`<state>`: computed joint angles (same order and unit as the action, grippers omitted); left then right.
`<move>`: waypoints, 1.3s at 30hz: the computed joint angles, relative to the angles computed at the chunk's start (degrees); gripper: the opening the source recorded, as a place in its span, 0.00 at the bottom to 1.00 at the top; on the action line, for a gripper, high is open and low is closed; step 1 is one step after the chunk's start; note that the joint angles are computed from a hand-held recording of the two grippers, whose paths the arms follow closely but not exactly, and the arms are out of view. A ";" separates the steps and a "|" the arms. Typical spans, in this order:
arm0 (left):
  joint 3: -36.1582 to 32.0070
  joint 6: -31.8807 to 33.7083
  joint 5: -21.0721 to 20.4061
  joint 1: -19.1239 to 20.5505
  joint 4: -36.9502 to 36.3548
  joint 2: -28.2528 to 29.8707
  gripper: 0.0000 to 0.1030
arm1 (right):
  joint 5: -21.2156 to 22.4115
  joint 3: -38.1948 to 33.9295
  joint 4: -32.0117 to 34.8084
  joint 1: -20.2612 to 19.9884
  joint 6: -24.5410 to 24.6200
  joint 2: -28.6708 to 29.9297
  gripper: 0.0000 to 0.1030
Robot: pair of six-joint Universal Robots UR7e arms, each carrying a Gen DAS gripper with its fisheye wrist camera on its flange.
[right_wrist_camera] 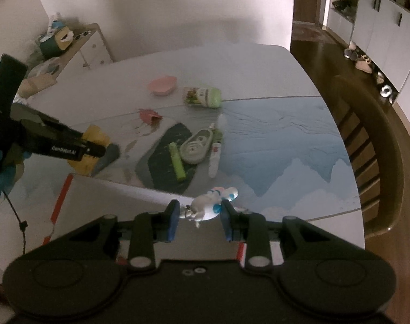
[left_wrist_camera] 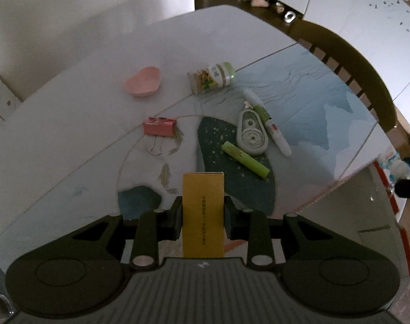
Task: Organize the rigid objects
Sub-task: 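Carry the yellow block and bunny keychain into the white box with both grippers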
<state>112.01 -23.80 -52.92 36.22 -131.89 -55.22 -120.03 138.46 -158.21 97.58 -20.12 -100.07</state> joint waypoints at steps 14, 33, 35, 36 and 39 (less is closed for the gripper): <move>5.73 2.67 -7.11 -4.72 -1.09 -5.02 0.28 | -0.47 4.54 2.04 3.59 3.07 -1.60 0.30; 4.55 3.55 -11.72 -2.66 -2.67 5.41 0.28 | 1.78 11.60 -5.21 -0.25 -2.95 6.19 0.30; 4.17 3.50 -11.92 -2.22 -2.52 6.44 0.28 | 1.84 11.93 -5.86 -0.46 -3.29 7.68 0.30; 4.13 3.59 -11.72 -2.12 -2.65 6.95 0.28 | 1.67 12.14 -6.41 -0.53 -3.68 8.35 0.30; 4.00 3.88 -11.36 -1.76 -3.24 8.06 0.28 | 0.81 12.71 -8.95 -0.67 -4.66 10.81 0.30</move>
<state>116.01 -19.92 -64.28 34.46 -135.13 -47.16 -119.22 151.18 -167.17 96.92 -24.78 -89.25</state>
